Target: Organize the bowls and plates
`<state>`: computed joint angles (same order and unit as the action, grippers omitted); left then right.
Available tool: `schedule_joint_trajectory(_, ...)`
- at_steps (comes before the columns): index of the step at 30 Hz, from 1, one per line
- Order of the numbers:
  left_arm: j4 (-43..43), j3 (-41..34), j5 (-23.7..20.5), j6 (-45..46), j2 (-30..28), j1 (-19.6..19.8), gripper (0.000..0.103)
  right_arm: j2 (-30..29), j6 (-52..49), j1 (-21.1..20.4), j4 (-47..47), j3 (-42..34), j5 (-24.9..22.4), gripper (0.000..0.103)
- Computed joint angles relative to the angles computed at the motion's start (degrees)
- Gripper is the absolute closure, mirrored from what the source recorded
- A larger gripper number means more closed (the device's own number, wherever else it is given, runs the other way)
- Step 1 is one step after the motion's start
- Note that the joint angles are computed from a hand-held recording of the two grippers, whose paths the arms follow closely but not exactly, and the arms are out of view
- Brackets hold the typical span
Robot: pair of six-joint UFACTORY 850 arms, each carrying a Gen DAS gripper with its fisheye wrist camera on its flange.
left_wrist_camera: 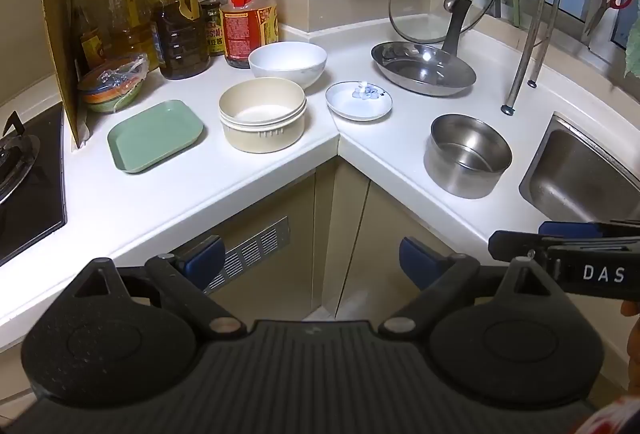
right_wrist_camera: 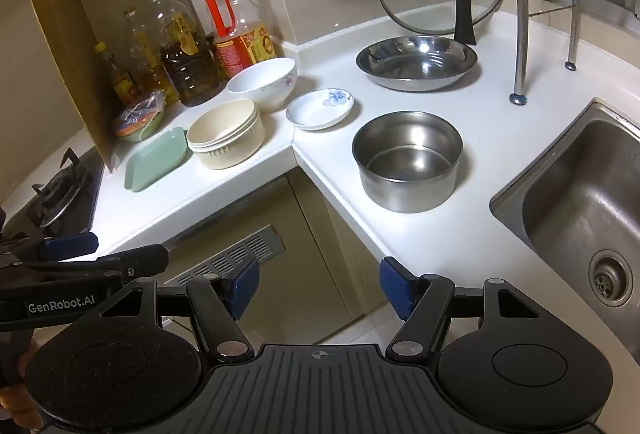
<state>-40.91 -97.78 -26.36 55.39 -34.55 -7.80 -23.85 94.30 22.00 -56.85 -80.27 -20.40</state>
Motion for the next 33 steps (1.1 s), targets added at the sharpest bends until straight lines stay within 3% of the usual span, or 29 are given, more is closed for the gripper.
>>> schedule_joint_trajectory(33,-0.63,1.08,0.27,0.38,0.5,-0.19,0.01,0.6,0.02,-0.26,0.12,0.72,0.38,0.036)
